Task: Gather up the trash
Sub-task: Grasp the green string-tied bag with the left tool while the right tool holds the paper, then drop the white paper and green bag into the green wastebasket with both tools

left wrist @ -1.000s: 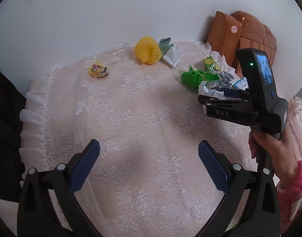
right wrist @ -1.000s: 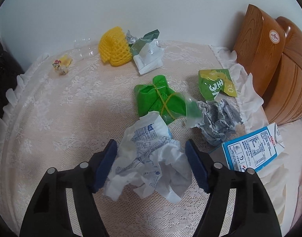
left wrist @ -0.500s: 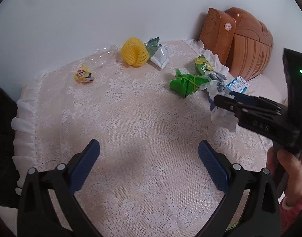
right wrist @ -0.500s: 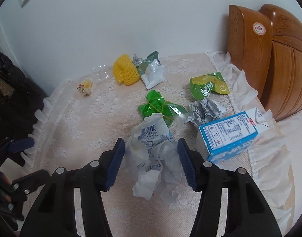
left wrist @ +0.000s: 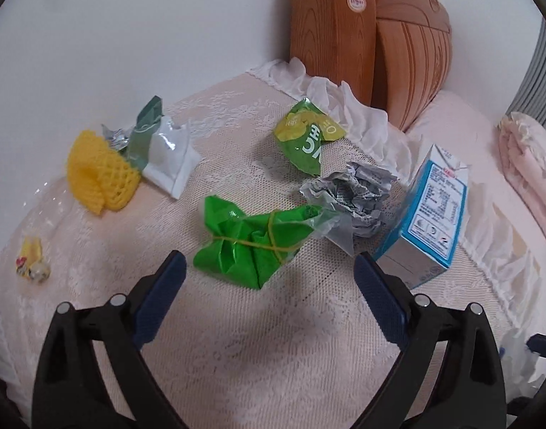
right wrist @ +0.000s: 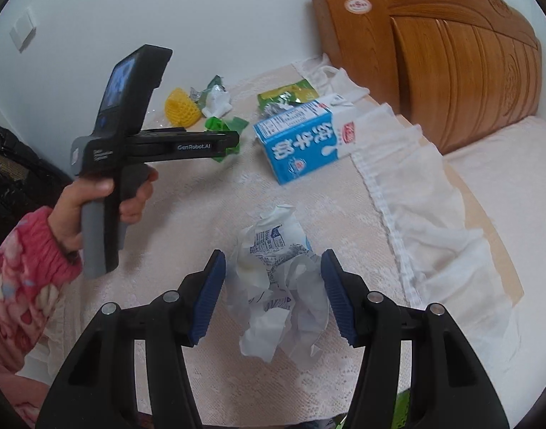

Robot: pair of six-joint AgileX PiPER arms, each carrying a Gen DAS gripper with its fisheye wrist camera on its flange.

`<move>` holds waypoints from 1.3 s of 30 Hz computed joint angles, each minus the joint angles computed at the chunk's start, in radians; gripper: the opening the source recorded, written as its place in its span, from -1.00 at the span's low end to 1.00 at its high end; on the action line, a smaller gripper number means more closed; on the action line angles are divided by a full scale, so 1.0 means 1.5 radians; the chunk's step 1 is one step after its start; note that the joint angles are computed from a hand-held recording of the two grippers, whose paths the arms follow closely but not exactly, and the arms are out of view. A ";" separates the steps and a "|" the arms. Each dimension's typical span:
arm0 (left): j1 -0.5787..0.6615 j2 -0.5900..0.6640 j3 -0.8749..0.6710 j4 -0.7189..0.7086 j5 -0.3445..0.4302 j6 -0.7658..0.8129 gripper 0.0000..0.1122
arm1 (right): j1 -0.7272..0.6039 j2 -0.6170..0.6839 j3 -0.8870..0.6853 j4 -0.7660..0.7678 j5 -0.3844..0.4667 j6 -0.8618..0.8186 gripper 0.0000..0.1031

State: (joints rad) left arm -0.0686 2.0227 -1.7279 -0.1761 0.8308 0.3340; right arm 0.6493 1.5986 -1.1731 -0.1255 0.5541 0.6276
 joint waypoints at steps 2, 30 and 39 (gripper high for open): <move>-0.003 0.026 -0.022 0.003 -0.006 0.007 0.41 | -0.004 -0.016 0.025 0.003 0.002 0.013 0.09; -0.066 -0.540 0.424 0.002 0.082 -0.066 0.04 | 0.128 -0.259 0.196 -0.147 0.091 0.230 0.09; -0.411 -0.641 0.503 0.130 0.097 -0.351 0.05 | 0.306 -0.467 0.354 -0.257 0.259 0.484 0.09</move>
